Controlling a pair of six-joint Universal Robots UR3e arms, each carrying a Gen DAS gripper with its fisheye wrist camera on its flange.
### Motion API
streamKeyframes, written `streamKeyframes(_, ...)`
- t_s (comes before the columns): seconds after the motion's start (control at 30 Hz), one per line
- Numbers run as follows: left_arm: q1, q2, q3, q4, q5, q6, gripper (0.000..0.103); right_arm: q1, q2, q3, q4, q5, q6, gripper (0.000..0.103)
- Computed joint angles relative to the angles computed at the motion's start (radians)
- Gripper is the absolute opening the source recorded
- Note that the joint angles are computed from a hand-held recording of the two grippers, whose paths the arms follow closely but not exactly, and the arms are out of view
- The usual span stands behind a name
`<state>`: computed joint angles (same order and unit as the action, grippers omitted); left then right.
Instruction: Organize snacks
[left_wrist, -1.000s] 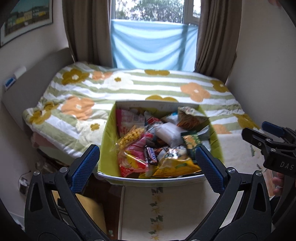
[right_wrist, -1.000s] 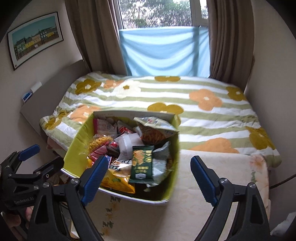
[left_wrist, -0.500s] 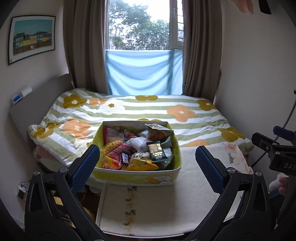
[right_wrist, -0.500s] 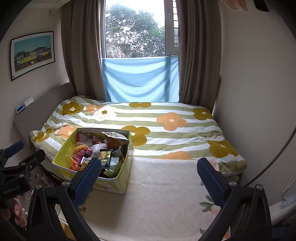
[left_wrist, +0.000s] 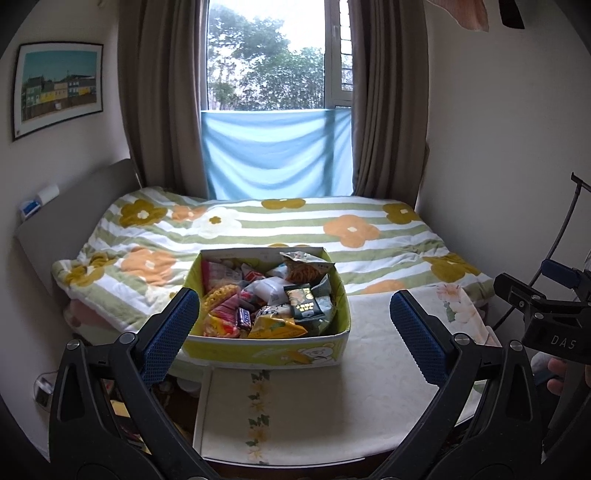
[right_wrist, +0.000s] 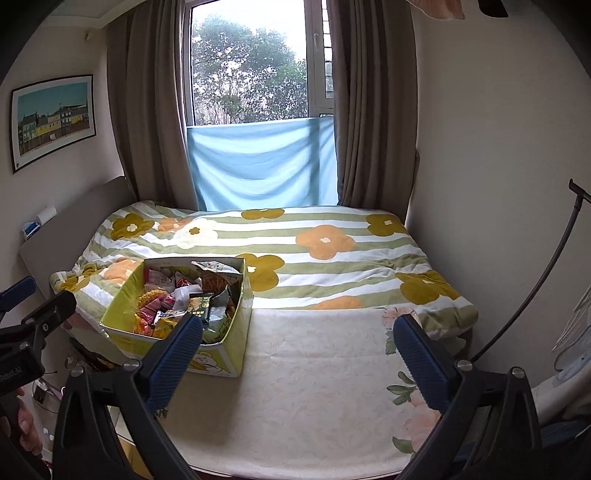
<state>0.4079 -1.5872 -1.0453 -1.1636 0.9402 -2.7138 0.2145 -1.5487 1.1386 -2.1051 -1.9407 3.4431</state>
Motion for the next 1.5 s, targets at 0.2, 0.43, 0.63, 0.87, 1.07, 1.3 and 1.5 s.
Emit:
streamKeyframes(0.2, 0.03, 0.021, -0.033, 0.022, -0.034, 0.009, 0.103, 0.022, -0.007, 0.016, -0.024, -0.033, 0.008, 0.102)
streamKeyframes(0.43, 0.042, 0.028, -0.046, 0.023, -0.045, 0.018, 0.103, 0.029, 0.002, 0.016, -0.039, -0.038, 0.009, 0.102)
streamKeyframes(0.63, 0.041, 0.026, -0.051, 0.035, -0.041, 0.011, 0.103, 0.033, 0.004, 0.021, -0.048, -0.037, 0.007, 0.103)
streamKeyframes(0.87, 0.046, 0.033, -0.065, 0.045, -0.041, 0.012, 0.103, 0.038, 0.004, 0.025, -0.053, -0.042, 0.009, 0.103)
streamKeyframes(1.07, 0.043, 0.031, -0.065, 0.044, -0.032, 0.01, 0.103, 0.044, 0.016, 0.011, -0.047, -0.043, 0.01, 0.103)
streamKeyframes(1.3, 0.032, 0.028, -0.068, 0.055, -0.019, 0.005, 0.103, 0.049, 0.021, 0.005, -0.042, -0.047, 0.013, 0.102)
streamKeyframes(1.5, 0.028, 0.028, -0.074, 0.067, -0.008, -0.001, 0.103, 0.048, 0.023, 0.008, -0.044, -0.042, 0.013, 0.102)
